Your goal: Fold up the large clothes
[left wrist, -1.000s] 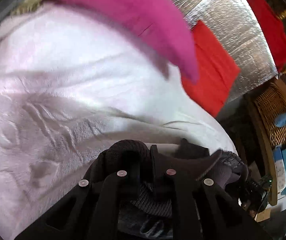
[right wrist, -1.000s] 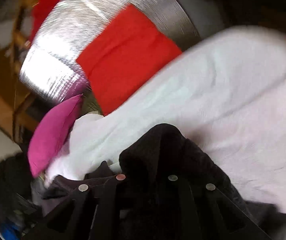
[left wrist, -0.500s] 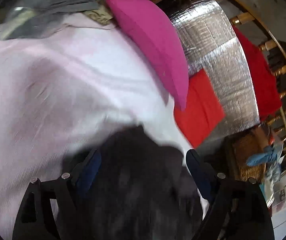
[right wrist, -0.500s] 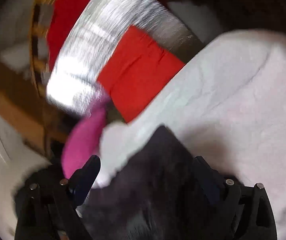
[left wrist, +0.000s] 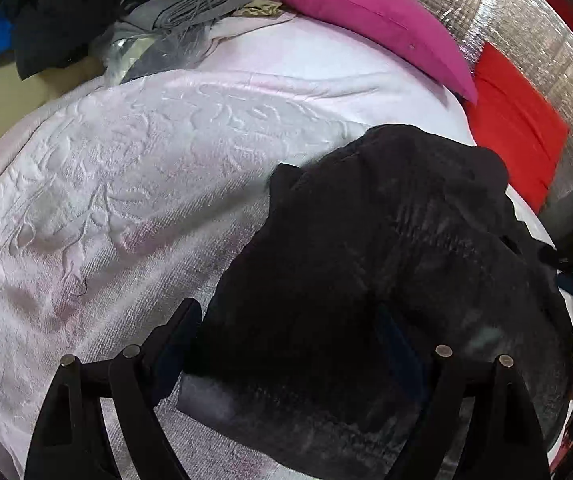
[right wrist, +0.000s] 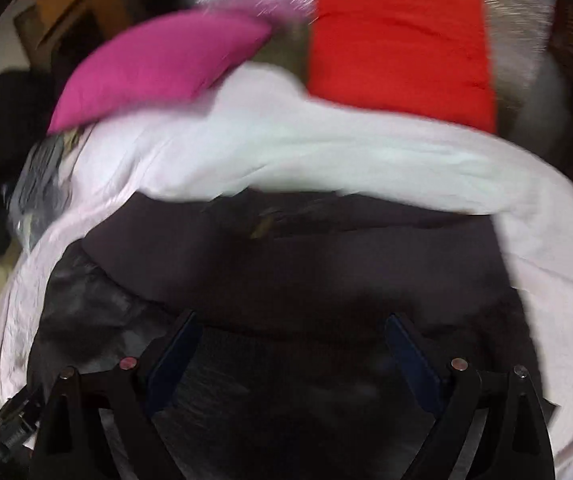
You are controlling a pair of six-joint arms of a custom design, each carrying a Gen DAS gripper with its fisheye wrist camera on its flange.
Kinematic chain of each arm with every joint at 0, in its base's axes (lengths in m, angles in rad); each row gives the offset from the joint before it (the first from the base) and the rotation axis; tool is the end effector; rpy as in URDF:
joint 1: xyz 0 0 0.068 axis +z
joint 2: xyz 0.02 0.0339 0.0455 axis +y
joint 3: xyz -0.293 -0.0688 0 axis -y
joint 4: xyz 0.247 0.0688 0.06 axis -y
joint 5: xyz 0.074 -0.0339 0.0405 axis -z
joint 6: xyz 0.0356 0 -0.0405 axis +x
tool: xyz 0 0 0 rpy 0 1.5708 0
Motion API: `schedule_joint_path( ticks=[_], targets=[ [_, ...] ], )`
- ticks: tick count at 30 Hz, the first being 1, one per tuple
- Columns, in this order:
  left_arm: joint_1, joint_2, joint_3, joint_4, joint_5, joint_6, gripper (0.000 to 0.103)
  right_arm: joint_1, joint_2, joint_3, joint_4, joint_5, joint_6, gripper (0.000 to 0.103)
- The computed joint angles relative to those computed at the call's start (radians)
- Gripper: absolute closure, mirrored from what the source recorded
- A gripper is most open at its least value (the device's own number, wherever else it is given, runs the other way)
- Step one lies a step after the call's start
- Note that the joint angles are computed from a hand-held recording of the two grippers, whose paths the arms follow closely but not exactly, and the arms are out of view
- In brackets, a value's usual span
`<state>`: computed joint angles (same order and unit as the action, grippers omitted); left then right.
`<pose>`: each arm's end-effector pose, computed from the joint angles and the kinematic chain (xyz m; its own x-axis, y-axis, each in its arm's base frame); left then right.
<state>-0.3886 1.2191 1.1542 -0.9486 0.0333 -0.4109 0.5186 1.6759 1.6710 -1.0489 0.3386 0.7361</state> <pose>0.2100 -0.0873 0.3394 -0.8778 -0.0720 -0.4736 0.0484 0.9703 -0.2372 0.3109 0.1638 0.3702 -0.7777 0.2853 -0.5602 0.2661 0.9567 0.1179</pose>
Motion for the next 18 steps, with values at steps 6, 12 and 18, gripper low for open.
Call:
schedule_joint_path(
  ticks=[6,12,18],
  targets=[
    [0.025,0.027,0.018,0.007,0.041,0.043,0.016,-0.013,0.118,0.026,0.017,0.061,0.050,0.078],
    [0.035,0.008,0.020,0.073,-0.027,0.070,0.016,-0.088,0.099,-0.008,0.058,0.069,0.121,0.088],
    [0.070,0.083,0.036,0.021,0.041,0.074,0.015,-0.112,-0.187,-0.328,0.322,-0.049,0.208,0.085]
  ],
)
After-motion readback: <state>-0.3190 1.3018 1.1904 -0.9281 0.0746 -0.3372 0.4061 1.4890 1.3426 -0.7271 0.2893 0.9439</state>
